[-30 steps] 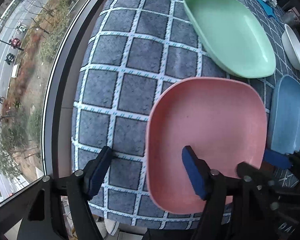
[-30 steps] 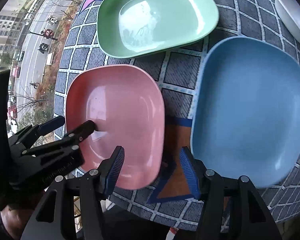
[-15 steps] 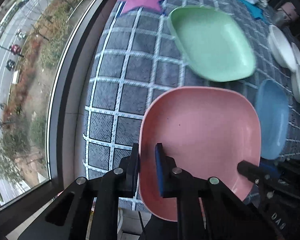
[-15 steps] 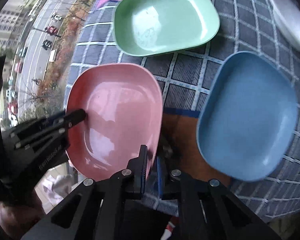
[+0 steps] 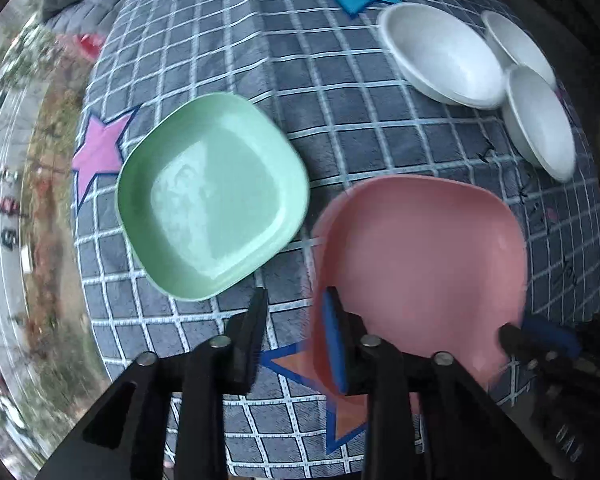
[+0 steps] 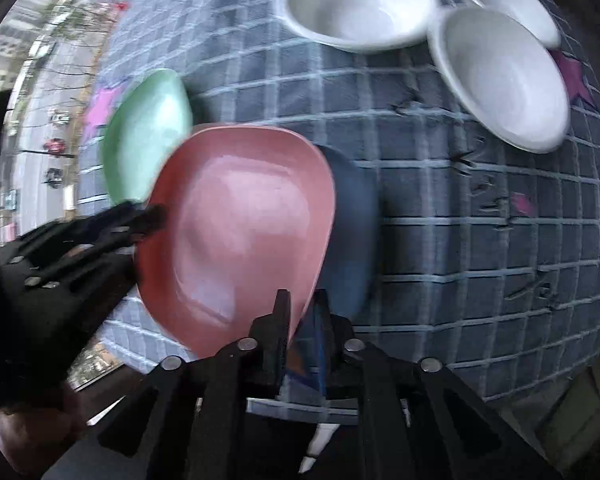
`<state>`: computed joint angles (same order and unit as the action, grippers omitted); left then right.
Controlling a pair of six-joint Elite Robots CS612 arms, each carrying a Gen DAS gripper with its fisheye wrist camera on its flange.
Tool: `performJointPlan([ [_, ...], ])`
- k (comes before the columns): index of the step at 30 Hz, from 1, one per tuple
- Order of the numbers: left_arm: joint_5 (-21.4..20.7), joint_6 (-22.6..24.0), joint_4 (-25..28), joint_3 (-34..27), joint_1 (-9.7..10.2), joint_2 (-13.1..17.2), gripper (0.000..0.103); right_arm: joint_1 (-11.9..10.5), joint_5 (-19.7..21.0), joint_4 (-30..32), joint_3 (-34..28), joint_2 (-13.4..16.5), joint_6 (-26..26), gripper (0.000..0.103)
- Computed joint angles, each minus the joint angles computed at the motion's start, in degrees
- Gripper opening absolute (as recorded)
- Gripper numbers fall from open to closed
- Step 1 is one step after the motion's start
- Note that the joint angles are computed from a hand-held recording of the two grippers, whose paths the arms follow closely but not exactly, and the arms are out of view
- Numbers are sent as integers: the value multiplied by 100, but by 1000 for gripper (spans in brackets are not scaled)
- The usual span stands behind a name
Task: Organize plates and bowls
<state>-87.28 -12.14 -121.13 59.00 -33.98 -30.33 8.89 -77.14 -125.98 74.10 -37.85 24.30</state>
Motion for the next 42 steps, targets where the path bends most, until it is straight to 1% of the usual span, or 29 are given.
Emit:
performJointPlan([
  [1,-143,-71,-89,104,41,-66,51,-19,-69,-40,58,-45,67,16],
  [3,-143,-160,-185,282,90,-160,59,-89,21,-287,298,-167,187,16],
  [6,-442,-416,-340,545,217,-288,59,-136,10,-290,518,-303,237,16],
  [7,-509,-516,-369,603,250,-318,59,-103,31,-212,404,-231,273,16],
  [9,-846,-669,-395,634,323,-319,59,-111,34,-129,372,-220,207,16],
  [10,-895,-655,-376,630,327,-314,59,-113,33,-85,357,-227,159,16],
  [12,-818,-488,-198,481,266,-232,59,-85,42,-18,247,-185,102,16],
  [13,-860,-408,-104,363,235,-158,59,-44,20,-22,170,-134,93,16],
  [15,-1184,-227,4,197,193,-52,59,-23,-103,-91,250,-192,-40,16],
  [16,-1375,-41,78,61,159,21,61,-11,-184,-78,267,-221,-86,16],
  [17,-1403,3,55,22,141,37,61,-10,-269,-40,291,-267,-147,16],
  [19,-1229,-162,56,-46,115,46,62,-9,-360,-33,340,-325,-228,16],
  [22,-1254,-506,-118,102,217,-79,68,-33,-482,-60,447,-420,-357,17],
  [24,-1144,-654,-100,150,257,-136,73,-65,-472,-40,507,-475,-437,51],
  [25,-1028,-781,-108,252,266,-217,75,-67,-522,-63,522,-494,-479,79],
  [26,-980,-872,-104,276,264,-244,77,-63,-548,-130,530,-502,-520,82],
  [27,-953,-969,-136,360,260,-296,78,-63,-520,-183,517,-501,-608,81],
  [29,-939,-1179,-155,560,247,-437,79,-69,-494,-220,454,-489,-829,81],
  [32,-959,-1303,-109,705,199,-555,79,-70,-553,-116,271,-424,-1140,82],
  [34,-783,-1331,-88,688,148,-574,79,-67,-576,-62,155,-377,-1379,82],
  [38,-252,-1579,-76,684,47,-658,82,-42,-700,-35,9,-324,-1882,82],
  [39,-180,-1678,-111,646,-22,-575,82,-42,-703,-33,-14,-316,-2036,82],
  [41,-87,-1861,-87,637,-59,-572,82,-59,-633,-62,-22,-311,-2256,82],
  [42,-83,-1967,-85,640,-68,-570,82,-69,-609,-71,-17,-317,-2366,86],
])
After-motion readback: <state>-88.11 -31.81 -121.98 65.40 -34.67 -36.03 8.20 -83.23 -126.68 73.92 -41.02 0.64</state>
